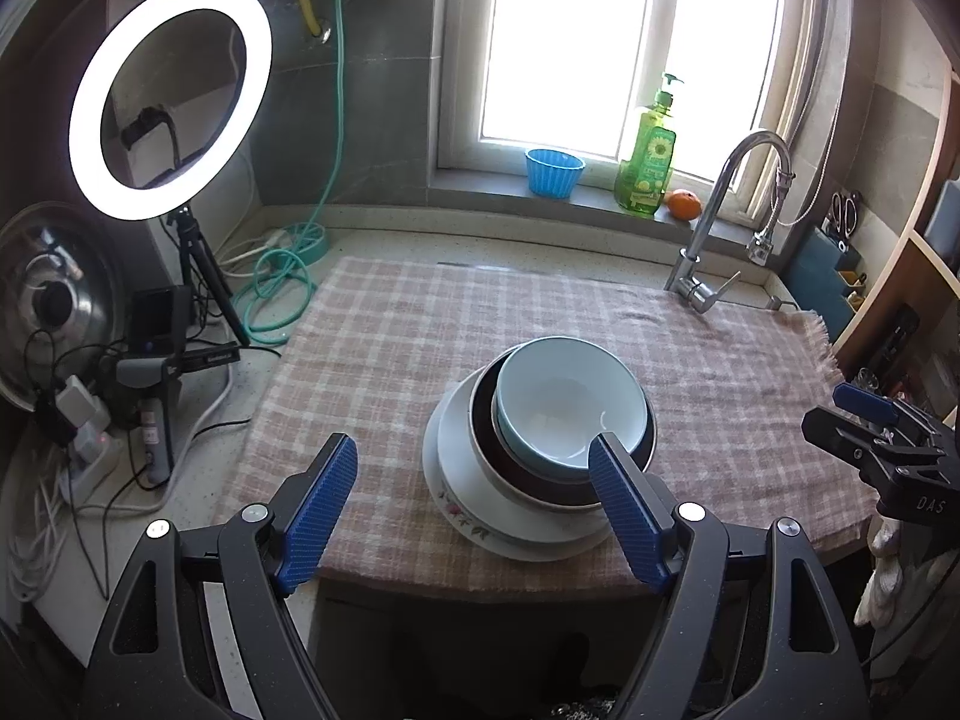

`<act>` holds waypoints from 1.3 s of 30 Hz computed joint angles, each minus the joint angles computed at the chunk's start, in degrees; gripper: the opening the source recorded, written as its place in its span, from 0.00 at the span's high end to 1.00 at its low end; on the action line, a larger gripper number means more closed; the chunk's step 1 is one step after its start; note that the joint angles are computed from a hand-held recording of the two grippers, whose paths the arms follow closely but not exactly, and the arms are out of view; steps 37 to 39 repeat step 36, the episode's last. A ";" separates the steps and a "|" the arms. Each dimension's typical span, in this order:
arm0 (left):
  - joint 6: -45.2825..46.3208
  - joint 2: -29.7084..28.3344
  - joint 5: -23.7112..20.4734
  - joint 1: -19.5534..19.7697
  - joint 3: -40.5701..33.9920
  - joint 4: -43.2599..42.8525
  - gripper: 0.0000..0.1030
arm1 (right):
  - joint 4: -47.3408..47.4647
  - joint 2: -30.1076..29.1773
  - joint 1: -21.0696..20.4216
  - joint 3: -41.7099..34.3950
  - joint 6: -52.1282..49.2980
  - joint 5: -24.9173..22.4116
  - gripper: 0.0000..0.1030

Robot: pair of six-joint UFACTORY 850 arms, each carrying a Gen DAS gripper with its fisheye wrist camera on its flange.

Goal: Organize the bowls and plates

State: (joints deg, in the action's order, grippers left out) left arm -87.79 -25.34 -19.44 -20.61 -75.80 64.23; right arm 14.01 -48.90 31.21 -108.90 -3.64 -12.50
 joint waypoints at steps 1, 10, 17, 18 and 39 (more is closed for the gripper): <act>-0.12 0.04 -0.17 0.00 -0.01 0.16 0.23 | -0.26 0.10 0.00 0.14 0.31 0.14 0.04; -0.51 0.19 -0.77 -0.01 0.08 0.32 0.23 | -0.85 0.14 0.06 0.12 0.98 -0.02 0.04; 1.57 0.02 -1.50 0.01 -0.27 -1.77 0.23 | -0.37 0.04 0.03 0.01 0.55 -0.06 0.04; 2.02 -0.07 -1.80 -0.02 -0.39 -2.19 0.23 | -0.46 0.03 0.03 -0.01 0.62 -0.14 0.04; -0.46 -0.33 -1.78 0.23 -0.50 1.60 0.23 | 1.27 -0.62 0.13 -0.61 -0.23 -1.27 0.04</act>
